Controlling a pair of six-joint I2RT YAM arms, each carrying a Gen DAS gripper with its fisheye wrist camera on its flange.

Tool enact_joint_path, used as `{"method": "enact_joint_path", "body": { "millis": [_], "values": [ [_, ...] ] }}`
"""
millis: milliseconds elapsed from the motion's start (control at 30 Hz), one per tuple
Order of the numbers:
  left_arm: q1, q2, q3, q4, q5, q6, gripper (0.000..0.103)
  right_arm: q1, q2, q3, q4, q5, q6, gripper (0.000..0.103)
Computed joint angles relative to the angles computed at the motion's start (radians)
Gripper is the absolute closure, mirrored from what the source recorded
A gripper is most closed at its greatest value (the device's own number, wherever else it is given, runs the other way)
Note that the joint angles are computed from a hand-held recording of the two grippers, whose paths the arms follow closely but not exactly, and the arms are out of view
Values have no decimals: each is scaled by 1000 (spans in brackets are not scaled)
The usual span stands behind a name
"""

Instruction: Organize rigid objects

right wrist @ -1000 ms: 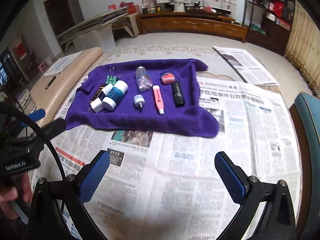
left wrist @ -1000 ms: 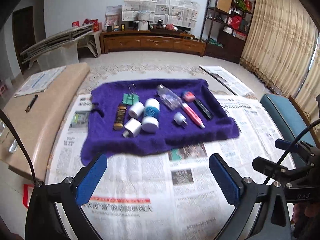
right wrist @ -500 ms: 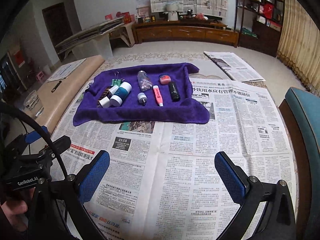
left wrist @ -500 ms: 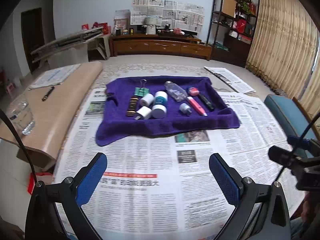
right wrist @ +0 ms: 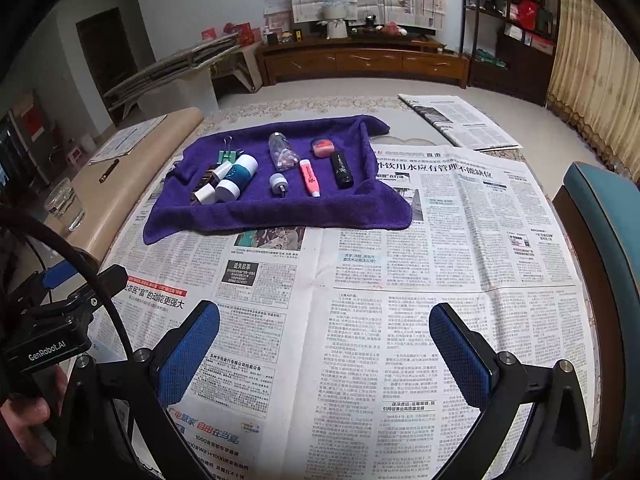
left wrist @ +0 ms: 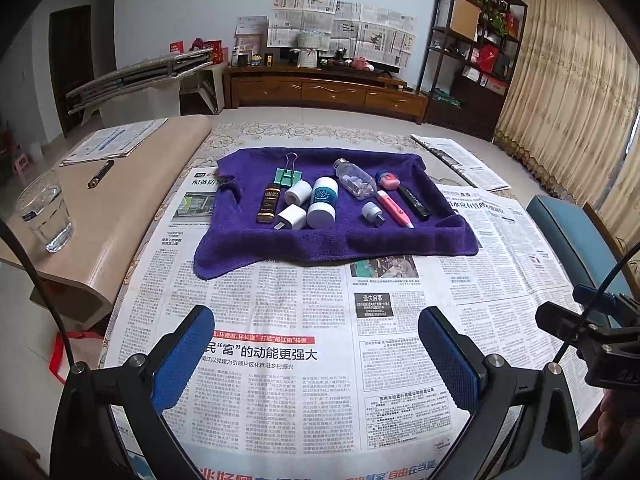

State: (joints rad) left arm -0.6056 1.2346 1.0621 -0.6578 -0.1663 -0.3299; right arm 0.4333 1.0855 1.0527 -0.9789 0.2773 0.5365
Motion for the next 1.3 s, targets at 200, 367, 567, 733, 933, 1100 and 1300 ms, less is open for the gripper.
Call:
{"method": "enact_joint_path", "body": {
  "millis": [200,367,567,733,933,1100,1300],
  "values": [
    [-2,-4,3,-6,5,-7,0,-6,-1,1,1,1,5,0],
    [12,-12,1,-13,10,-7,0,-5,5,3,4,2,5,0],
    [23,-19,-1,-21,14,-6,0,6,11,5,2,8,6,0],
    [25,-23,0,-29,16,-7,0,17,12,4,2,16,12,0],
    [25,-23,2,-30,15,-5,0,21,13,5,-3,19,16,0],
    [21,-23,3,-31,15,-4,0,25,12,8,-7,22,21,0],
    [21,-30,-2,-24,26,-7,0,28,15,9,-7,22,21,0]
  ]
}}
